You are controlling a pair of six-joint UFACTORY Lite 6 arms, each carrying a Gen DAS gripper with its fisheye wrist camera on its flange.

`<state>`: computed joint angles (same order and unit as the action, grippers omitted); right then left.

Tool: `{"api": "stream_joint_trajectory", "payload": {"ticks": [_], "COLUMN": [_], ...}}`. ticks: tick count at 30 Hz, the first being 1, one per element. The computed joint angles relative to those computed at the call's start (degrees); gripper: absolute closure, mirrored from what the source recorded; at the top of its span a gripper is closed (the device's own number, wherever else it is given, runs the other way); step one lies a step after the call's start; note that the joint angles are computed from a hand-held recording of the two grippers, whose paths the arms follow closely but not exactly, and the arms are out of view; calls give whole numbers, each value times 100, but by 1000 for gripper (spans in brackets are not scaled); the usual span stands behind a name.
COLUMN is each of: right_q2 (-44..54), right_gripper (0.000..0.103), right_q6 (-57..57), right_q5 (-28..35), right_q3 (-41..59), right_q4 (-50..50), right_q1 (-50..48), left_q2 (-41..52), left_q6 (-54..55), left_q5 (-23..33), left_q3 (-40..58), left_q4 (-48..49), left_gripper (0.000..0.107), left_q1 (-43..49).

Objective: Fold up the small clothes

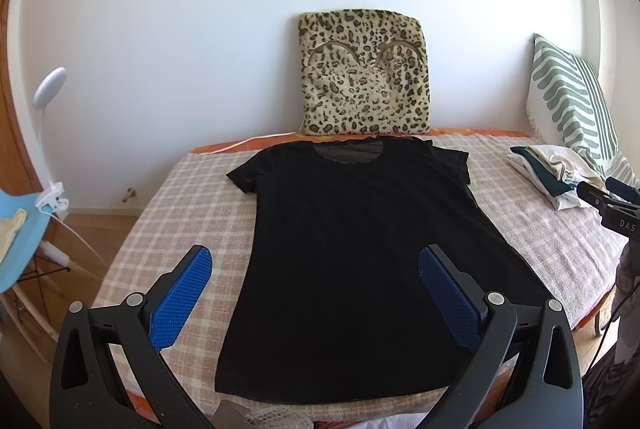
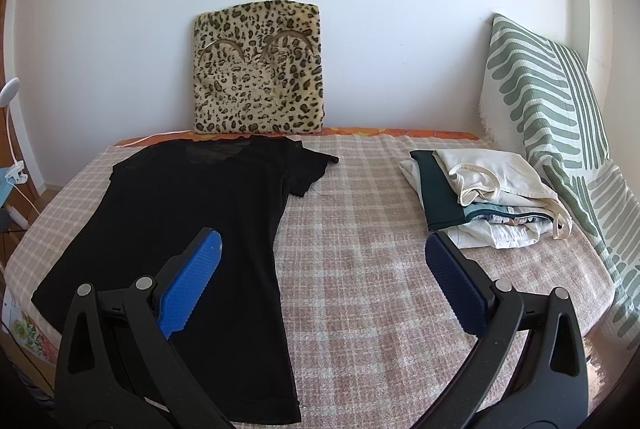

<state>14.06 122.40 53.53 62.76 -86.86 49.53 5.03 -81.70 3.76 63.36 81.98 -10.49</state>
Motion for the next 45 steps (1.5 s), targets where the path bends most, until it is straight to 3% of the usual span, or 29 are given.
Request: {"api": "stream_joint_trajectory", "payload": {"ticks": [4,8,12,29,45], "right_q2": [-149,-128,-51,-47,-10], "right_gripper": [0,0,0,0,0], "right_q6": [-23,-14,-8,-28,-39], "right_q5": [-31,-16,-1,8,18], "right_q3": [-183,-173,-109,-83,-35], "right_q4": [-27,-28,-32,-15,-3], "right_q1": [-128,-117,-120,-117,-101], "left_q2": [-10,14,60,-12,-20], "left_q6": [-536,-448,350,-396,276], "left_q5": [34,18,10,27,24], "left_q3": [-4,0,61,-17,-5], "left_q4": [539,439,-388,341,-343], "left_gripper": [4,4,4,4,4], "left_q1": [-14,2,22,8,9]}}
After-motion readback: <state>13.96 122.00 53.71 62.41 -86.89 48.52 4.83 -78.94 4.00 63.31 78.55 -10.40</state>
